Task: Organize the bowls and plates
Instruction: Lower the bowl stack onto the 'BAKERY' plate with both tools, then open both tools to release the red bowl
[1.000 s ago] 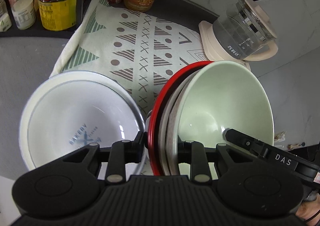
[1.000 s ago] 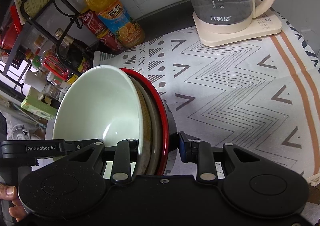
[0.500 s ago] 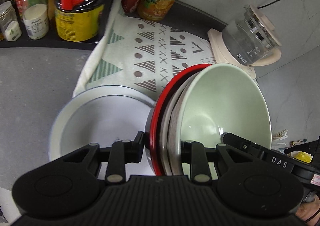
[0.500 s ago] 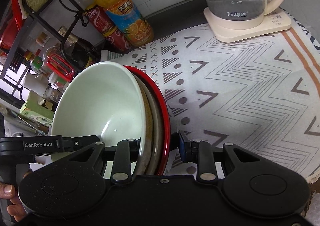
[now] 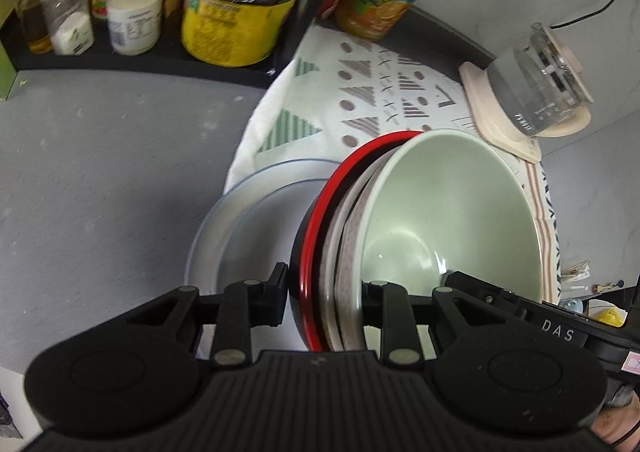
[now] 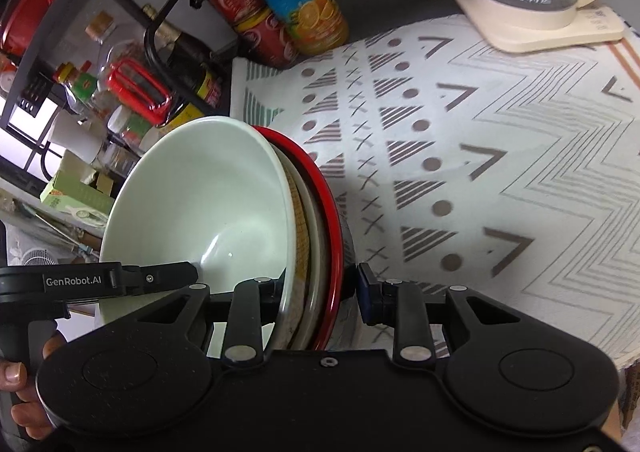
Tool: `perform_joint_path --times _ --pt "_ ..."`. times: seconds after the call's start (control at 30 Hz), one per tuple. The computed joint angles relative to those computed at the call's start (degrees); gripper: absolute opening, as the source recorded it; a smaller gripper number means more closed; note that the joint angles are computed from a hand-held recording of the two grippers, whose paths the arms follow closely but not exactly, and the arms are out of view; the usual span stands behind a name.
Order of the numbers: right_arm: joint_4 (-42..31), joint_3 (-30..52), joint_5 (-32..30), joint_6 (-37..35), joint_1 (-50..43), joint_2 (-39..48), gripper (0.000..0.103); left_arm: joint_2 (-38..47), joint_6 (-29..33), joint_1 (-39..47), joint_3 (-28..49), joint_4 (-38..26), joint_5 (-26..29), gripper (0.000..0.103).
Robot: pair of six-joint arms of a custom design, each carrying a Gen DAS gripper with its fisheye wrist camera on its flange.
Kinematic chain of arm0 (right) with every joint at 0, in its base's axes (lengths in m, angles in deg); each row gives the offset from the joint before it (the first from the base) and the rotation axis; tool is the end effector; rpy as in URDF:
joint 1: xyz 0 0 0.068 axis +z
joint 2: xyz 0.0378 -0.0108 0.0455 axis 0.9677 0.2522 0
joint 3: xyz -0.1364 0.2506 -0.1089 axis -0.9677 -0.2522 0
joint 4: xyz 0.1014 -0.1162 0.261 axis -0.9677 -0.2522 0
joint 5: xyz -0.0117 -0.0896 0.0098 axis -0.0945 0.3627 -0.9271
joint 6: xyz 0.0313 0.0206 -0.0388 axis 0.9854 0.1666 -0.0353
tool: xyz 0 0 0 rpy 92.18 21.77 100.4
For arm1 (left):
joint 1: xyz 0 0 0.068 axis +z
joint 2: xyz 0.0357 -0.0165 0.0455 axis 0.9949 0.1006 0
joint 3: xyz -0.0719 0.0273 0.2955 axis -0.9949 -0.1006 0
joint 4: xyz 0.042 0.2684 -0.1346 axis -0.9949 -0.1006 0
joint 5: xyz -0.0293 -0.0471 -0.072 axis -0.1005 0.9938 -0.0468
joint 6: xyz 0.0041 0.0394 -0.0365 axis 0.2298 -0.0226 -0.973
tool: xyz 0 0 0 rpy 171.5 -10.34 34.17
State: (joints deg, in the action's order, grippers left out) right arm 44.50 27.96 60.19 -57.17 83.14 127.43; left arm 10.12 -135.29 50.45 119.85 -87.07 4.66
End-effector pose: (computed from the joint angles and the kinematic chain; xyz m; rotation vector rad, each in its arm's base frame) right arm 0.3552 0.0631 0.1168 -0.5293 2.7945 0.6058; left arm 0.2524 -0.1626 0.1099 -0.9526 2.5663 -0.3719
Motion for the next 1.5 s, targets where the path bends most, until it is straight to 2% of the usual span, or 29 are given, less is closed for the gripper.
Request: perform_joint_path --times 0.57,1.03,1.13,1.2,1.27,1.33,1.5 --pt "2.1 -1.4 3.4 1.2 4.5 2.1 0.029 0.6 -0.8 1.6 -5.3 6.4 2.2 0.027" --pt "2.5 -1.8 4.1 0.8 4.9 1.9 0.029 0.3 0.2 1.8 -5.5 6.5 2.4 0.027" --pt "2.9 -2.0 3.4 1.0 4.8 1.9 0.033 -0.2 0.5 2.1 -5.8 6.8 2.9 0.032" --pt "4.5 -3.1 3.2 2.2 4.7 1.0 0.034 -1.3 -0.1 1.6 -5.9 5.9 2.1 0.042" --pt "5.9 -4.2 3.7 3.4 4.8 -0.5 0.051 -2.6 -0.2 0.8 -6.1 4.8 0.3 0.067" --pt "6.7 -5.1 4.4 3.7 5.0 -2.0 0.058 -3.7 -0.7 0.0 -6.0 3.1 -1.5 0.080" --pt "7.5 -7.6 4.6 4.7 4.6 -6.1 0.074 -6.3 -0.4 -0.7 -7.1 2.3 -1.8 0.083"
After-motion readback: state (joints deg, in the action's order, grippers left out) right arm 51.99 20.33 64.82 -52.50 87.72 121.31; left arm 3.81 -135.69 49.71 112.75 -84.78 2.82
